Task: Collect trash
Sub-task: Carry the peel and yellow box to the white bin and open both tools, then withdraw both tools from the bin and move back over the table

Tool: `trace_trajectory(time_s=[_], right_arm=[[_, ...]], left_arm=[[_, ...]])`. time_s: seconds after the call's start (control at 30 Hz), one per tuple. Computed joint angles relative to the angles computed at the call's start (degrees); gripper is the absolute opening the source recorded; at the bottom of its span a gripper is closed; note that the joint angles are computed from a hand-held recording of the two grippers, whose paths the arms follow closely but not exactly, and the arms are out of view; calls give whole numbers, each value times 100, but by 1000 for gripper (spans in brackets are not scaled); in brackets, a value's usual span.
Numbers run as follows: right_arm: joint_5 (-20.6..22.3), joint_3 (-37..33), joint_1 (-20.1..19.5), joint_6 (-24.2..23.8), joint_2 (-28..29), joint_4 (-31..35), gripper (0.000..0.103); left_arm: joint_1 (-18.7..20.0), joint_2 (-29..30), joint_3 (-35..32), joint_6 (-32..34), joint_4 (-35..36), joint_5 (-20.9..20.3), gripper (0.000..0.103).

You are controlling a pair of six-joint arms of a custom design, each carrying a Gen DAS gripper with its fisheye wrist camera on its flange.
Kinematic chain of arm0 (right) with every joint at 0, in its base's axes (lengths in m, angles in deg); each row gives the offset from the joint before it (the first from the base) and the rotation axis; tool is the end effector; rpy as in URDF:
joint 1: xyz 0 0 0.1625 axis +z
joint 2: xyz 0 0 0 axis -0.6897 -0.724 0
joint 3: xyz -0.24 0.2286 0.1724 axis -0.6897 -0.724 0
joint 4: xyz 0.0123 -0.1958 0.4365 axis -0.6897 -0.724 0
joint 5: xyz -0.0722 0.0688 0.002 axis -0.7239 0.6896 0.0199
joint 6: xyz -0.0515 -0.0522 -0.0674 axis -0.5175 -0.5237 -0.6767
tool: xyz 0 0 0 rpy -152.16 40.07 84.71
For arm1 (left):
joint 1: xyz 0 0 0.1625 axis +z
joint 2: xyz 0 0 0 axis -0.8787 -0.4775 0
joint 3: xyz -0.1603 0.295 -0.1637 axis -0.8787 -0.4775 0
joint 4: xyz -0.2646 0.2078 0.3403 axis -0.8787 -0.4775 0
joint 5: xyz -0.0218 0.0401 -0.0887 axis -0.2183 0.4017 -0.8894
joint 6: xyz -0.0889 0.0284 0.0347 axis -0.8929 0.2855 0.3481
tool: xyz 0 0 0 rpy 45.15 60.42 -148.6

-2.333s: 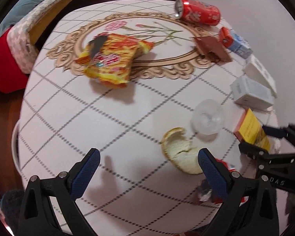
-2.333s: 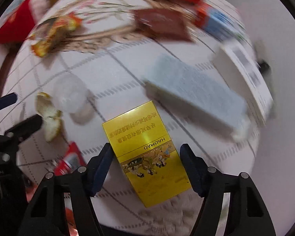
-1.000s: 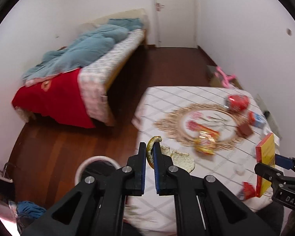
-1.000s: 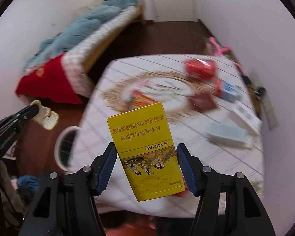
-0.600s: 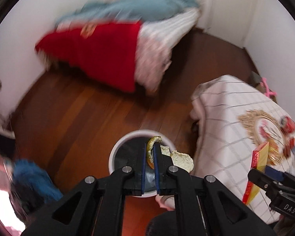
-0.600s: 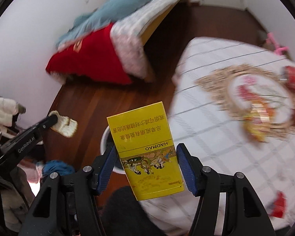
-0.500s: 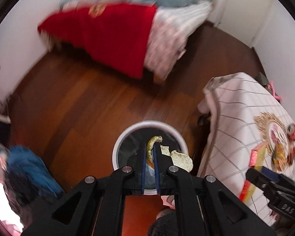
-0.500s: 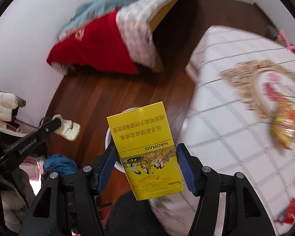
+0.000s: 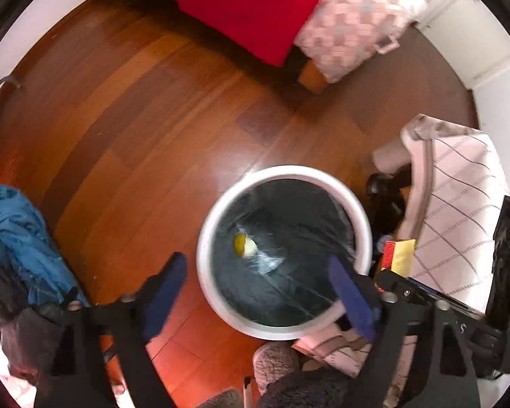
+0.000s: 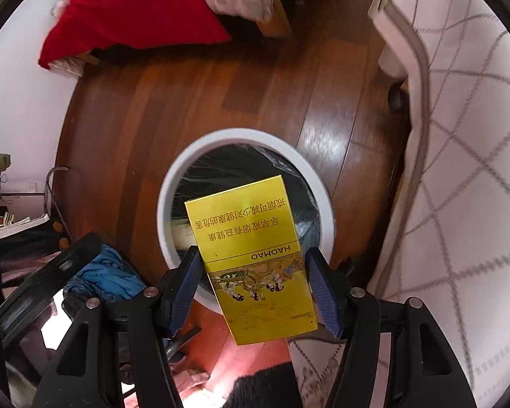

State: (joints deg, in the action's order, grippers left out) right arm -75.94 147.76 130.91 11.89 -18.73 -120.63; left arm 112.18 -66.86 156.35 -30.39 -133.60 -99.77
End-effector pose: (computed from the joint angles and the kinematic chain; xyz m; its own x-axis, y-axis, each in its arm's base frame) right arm 0.0491 -0.7793 0.1698 -0.8605 -0.2847 0.4224 -0.1917 0.9493 0.2492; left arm -0.2880 -0.6630 -0.0033 -0.6712 -0.6105 -0.4205 -0.3536 0.7623 -0.5421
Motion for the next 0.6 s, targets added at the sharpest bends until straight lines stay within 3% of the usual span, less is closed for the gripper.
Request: trace_trajectory(time_s=[0.07,0.1,0.23,0.27,0.43,0.6], right_arm=[[-258,-48,10,-44,115,33,71],[-340,-39,11,-92,116,19,83],[-543,103,67,-224,45,-181,94],[-578,149,83,-249,11,-212,101],[-955,615,219,-768,-268,-801,103],[-1129,1070,353,-1148,-723,-1134,103]], left_arm=[[-5,21,-61,-275,456,35,100],[-9,-2,-53,-373,623,85,100],[-140,-92,25,-863,1252,341,100],[-201,-138,90,-958,1319,430,100],[-445,-70,-114,-1565,2293,625,100],[-677,-30,-222,-1744,2637,678,100]])
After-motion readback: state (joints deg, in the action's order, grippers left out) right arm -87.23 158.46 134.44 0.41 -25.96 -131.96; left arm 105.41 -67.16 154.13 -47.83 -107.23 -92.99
